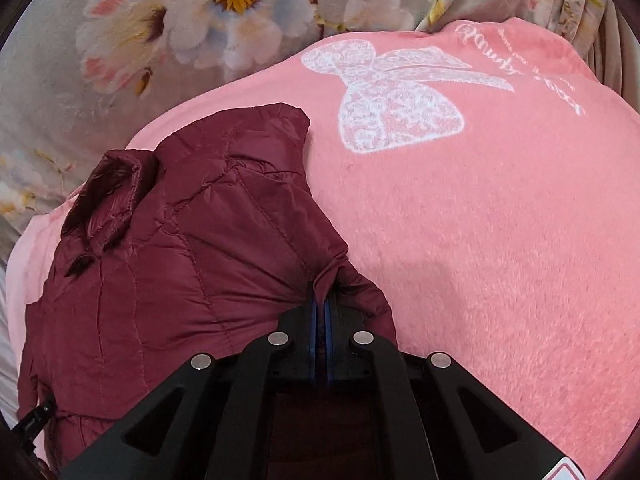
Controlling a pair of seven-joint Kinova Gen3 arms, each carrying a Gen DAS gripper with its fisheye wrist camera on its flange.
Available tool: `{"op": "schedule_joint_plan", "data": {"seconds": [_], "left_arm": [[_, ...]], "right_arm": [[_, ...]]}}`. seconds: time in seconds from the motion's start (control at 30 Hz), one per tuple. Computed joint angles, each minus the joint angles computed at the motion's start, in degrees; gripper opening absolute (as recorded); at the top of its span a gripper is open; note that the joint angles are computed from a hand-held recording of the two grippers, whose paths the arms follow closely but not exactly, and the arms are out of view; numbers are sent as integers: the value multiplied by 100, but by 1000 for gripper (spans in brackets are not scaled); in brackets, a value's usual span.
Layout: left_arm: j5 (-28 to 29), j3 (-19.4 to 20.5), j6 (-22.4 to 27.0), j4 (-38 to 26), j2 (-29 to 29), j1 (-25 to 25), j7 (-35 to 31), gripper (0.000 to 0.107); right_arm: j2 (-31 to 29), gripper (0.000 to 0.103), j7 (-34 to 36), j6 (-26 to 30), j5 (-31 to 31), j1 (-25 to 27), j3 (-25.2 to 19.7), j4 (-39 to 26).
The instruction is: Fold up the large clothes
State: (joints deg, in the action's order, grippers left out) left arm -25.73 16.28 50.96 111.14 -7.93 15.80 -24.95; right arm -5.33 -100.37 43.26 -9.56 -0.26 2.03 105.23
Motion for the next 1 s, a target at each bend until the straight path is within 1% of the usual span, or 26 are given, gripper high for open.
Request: {"op": "schedule_joint_plan", "data": {"seconds": [0.07,0.1,0.17,0.2,0.23,0.3,0.37,0.43,0.47,0.5,0.57,0.63,0.73,0.83,0.9,0.93,1.0], "left_arm": [[-60,-106,115,-33,-4,168,-5,11],[-3,-100,218,-77,-51,152,-71,14],[-82,107,524,-150,-257,-7,15,28],[-177,169,612,-175,-390,-37,84,29],[-202,184,658,-231,-512,-78,72,30],[-159,178,647,-417,-629,-191,-38,31],[-120,213,520,-645,-539,-293,-175,35],[-238,378,501,-850,-247,-345,-115,35],[-343,458,504,-920,-65,-305,-44,35],[-419,481,524,-979,114,-223,8,35],[-483,444,465,-994,402,-49,87,35],[-533,389,428,-940,616,132,234,35],[-682,235,318,-765,757,374,456,35],[-1084,110,191,-550,792,658,800,36],[-1466,97,340,-531,898,918,1108,38],[-1614,85,433,-536,951,1044,1234,39],[-1730,-1,494,-547,1004,1199,1311,40]], "right_arm": [[-29,5,-184,181,203,2,-67,-97],[-131,9,-371,274,317,24,-96,-120],[-463,12,-779,219,556,65,-199,-64],[-652,12,-920,160,706,112,-306,-50],[-735,12,-972,127,805,54,-311,-64],[-808,12,-870,197,882,-107,-389,-300],[-712,12,-765,348,958,-281,-509,-554],[-533,12,-858,464,1249,-501,-750,-748],[-432,12,-923,530,1350,-531,-924,-818],[-354,12,-915,577,1358,-595,-991,-843],[-209,12,-794,643,1170,-906,-900,-847],[-129,12,-806,647,1210,-1046,-978,-767],[-23,12,-920,615,1401,-1252,-1077,-572],[-15,12,-947,468,1409,-1332,-1004,-407],[-32,12,-978,395,1384,-1347,-969,-345],[-40,12,-1063,360,1471,-1359,-1002,-311],[-32,12,-1250,374,1701,-1399,-1090,-314]]}}
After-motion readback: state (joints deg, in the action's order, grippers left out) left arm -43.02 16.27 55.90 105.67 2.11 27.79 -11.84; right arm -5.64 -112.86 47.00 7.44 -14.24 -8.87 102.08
